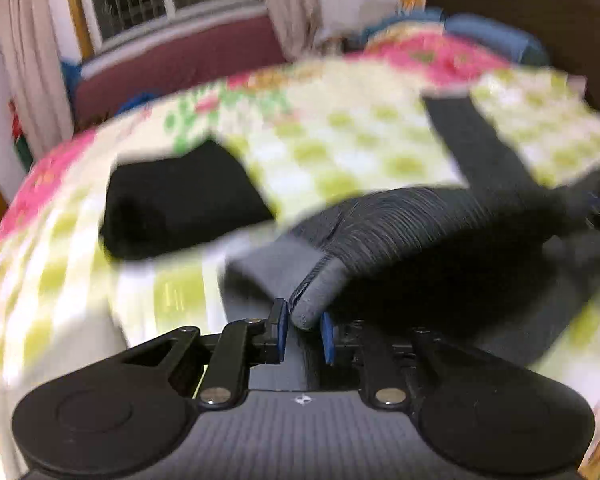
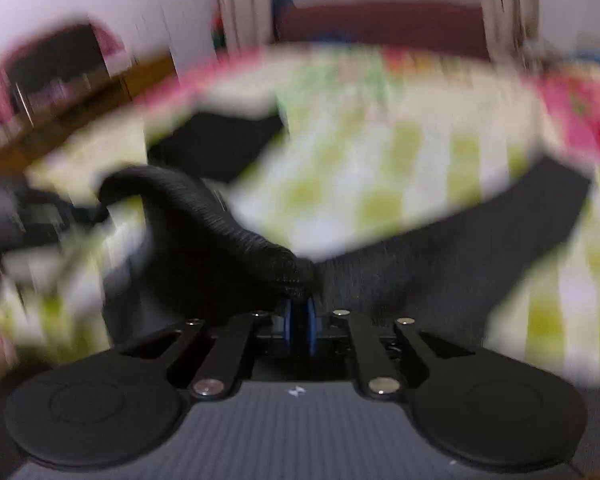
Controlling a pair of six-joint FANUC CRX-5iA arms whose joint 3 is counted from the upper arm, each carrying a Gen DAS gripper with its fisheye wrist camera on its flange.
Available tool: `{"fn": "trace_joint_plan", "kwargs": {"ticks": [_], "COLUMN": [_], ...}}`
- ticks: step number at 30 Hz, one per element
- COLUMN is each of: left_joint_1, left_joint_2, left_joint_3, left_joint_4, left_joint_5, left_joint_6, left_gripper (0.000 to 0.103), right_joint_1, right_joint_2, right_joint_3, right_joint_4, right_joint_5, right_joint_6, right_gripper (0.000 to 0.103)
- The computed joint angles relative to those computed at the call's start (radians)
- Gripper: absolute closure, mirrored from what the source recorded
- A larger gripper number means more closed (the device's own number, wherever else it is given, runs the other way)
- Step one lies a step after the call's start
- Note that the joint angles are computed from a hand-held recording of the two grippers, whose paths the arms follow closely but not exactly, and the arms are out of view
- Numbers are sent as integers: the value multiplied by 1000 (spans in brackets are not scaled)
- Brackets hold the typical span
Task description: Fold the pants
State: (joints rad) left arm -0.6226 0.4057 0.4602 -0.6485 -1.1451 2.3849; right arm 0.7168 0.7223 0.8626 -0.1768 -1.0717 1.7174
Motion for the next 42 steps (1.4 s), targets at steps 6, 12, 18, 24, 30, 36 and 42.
{"fn": "trace_joint_plan", "kwargs": {"ticks": [6,12,18,24,30,36,42], "left_joint_1": [-21,-26,10,21,9,-27,-58], "left_joint_2": [-1,4,-28,-50,-126,-120,-103], "left_joint_3": [-62,-65,-112,-146,-196,-180,-158], "left_joint_4": [17,-23,-32,-37,-144,-207,-219], "left_joint_5": [-50,-29,57,93,119,-15,13], "left_joint_6": [151,198,244,236,327,383,369], "left_gripper": [69,69,69,69,69,69,69], "right_joint_1": [60,98,149,216,213,260,206], "right_joint_2": [-110,-84,-20,65,102,201,86], "right_joint_3": [-210,-159,-80,-14,116,196,65], "right_joint_4": [57,18,-92,-26,-73,14,-142], "right_joint_5": [101,158,148,199,161,84,114], "right_joint_6": [38,228,521,444,258,196,313], "right_gripper": [81,68,54,82,94,82,61]}}
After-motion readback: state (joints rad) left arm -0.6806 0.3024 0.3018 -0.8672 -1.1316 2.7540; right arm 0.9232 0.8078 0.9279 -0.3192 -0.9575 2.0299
